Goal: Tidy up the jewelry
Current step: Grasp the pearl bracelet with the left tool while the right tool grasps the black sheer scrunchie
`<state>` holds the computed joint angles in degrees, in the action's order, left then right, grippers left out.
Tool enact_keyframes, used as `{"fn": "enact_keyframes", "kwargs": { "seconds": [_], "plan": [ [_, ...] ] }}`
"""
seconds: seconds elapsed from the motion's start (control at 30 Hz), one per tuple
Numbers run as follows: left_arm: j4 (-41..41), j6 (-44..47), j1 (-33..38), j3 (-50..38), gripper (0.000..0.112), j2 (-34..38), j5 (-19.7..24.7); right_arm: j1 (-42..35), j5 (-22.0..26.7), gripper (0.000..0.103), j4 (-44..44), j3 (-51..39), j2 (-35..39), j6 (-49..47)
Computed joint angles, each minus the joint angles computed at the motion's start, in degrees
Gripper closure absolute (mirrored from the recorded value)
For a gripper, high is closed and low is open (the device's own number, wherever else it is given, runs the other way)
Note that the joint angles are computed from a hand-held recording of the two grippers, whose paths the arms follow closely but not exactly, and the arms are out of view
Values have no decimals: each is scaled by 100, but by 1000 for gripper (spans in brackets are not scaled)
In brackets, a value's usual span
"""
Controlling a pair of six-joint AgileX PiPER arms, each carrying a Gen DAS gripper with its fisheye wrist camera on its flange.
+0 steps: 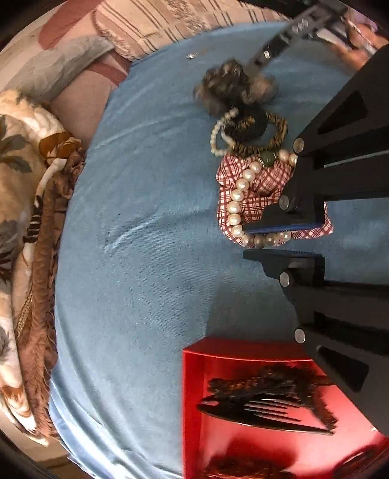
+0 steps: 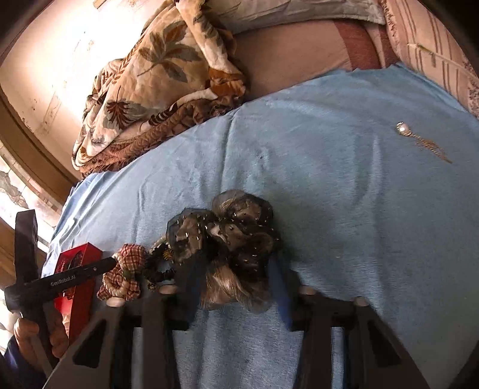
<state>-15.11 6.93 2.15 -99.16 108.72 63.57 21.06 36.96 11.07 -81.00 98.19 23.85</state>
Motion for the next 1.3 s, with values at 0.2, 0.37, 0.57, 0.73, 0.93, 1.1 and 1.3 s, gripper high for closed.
{"fn": "enact_keyframes", "kwargs": {
  "seconds": [0.2,0.37,0.57,0.73,0.93,1.1,1.3],
  "plan": [
    [-448,225,73,346,103,-617,15,39,-129,101,146,152,-215,-49],
    [-758,431,91,526,103,-1107,190,134,-290,102,56,365,-585,105],
    [-1230,735,219,832,103,-1565,448,105,-397,101,-113,621,-872,454],
    [-1419,949,295,1259,103,-2065,528,-176,-602,41,510,681,-646,135],
    [-1457,1100,257,1739,103,-2321,544,-36,-561,27,61,213,-89,243],
    [-1327,1120,150,2112,103,-2528,402,-16,-112,92,95,-246,365,-18],
    [-1342,1219,277,2222,103,-2815,412,169,-414,93,-515,128,-327,717]
  ]
}}
